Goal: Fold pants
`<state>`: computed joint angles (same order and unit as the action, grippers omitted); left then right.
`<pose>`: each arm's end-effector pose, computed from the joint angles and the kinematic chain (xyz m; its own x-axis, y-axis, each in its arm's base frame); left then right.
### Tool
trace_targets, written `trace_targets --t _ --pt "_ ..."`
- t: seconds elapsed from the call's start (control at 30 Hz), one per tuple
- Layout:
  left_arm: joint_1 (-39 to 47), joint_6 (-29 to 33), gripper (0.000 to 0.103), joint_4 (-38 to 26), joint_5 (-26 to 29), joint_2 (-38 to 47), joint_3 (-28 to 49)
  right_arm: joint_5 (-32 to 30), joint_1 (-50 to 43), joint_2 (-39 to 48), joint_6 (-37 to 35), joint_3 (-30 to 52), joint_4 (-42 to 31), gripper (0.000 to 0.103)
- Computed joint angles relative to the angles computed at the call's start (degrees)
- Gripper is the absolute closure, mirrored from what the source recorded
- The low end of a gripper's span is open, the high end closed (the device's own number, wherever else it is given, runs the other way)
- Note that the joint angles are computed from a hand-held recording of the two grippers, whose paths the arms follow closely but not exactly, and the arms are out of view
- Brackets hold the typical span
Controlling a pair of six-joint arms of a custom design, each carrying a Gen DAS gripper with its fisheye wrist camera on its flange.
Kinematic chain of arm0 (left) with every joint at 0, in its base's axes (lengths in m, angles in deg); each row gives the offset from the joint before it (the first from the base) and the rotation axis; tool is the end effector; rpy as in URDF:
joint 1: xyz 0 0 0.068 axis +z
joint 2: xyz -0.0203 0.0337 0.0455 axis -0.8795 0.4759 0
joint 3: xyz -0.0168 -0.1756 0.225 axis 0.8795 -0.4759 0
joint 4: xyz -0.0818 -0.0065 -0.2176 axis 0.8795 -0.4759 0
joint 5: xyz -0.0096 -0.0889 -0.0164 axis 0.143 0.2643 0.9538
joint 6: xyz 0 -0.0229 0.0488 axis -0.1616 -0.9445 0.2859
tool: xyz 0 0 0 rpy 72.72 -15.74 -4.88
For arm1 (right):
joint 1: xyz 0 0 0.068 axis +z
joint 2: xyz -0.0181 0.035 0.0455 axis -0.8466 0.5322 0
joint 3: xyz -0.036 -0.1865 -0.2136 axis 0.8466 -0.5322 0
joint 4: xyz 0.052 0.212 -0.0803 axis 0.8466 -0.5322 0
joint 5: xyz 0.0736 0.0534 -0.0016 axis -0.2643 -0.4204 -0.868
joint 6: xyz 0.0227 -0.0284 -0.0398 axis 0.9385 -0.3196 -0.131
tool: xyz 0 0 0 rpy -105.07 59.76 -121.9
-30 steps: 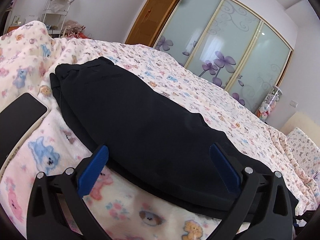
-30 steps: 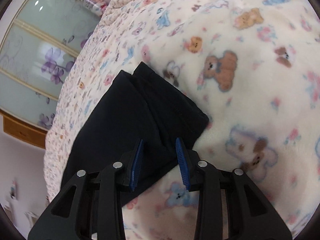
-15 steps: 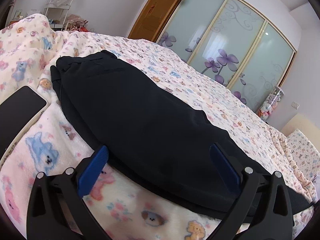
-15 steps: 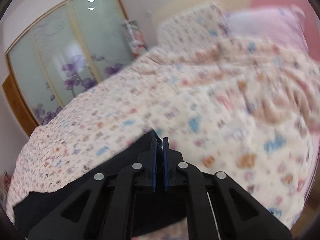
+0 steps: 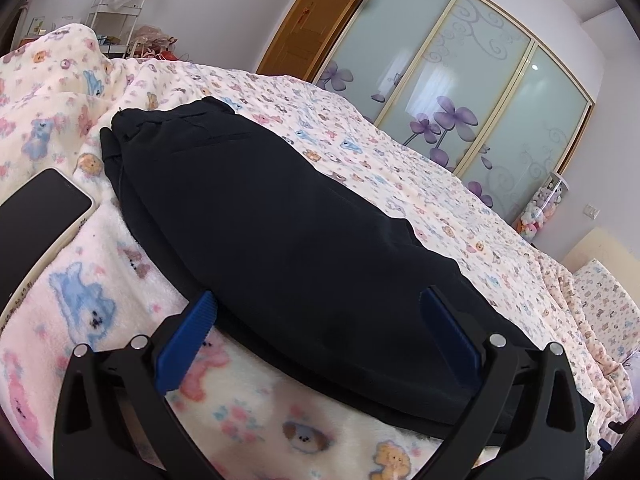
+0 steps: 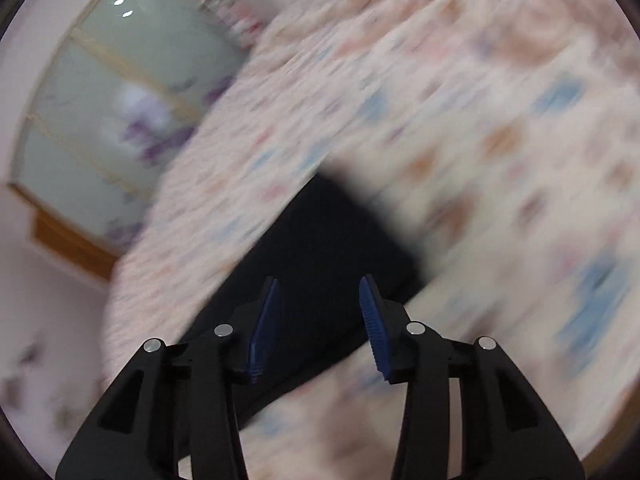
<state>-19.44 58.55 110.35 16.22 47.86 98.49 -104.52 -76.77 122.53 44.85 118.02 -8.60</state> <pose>0.2364 0.1872 0.1508 -0.3988 -0.5446 -0.7379 -0.2907 0.8382 -0.4615 0.2065 -0.0520 0.2099 -0.5043 0.8143 -0.2873 0.4050 0.5169 0.7542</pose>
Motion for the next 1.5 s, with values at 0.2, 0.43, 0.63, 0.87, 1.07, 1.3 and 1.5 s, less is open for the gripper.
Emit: trace_targets --t 0.2,0.43,0.63,0.87,1.07,1.3,1.5 --pt "0.3 -0.3 0.002 -1.2 0.1 0.8 0.9 -2.5 20.8 11.2 10.6 -0.4 13.3 0.060" --pt "1.1 -1.1 0.002 -1.8 0.9 1.6 1.5 2.1 30.0 20.7 16.3 2.9 18.7 0.061" --pt "1.7 -2.1 0.002 -4.0 0.0 2.8 3.4 10.8 32.0 17.5 17.6 -0.5 22.1 0.098" --pt "2.5 -2.9 0.002 -7.6 -0.9 4.6 6.2 16.5 34.0 10.6 17.3 -11.1 32.8 0.099" --pt "4.0 -3.6 0.002 -5.6 2.4 4.1 5.0 15.5 33.8 15.5 14.3 -8.5 25.8 0.095" --pt "7.7 -9.2 0.002 9.8 8.8 1.1 -2.2 18.9 31.8 0.1 14.2 -9.3 14.8 0.088" --pt "5.5 -6.2 0.002 7.5 9.9 0.6 -1.0 23.7 23.8 -1.6 7.1 -6.9 14.0 0.082"
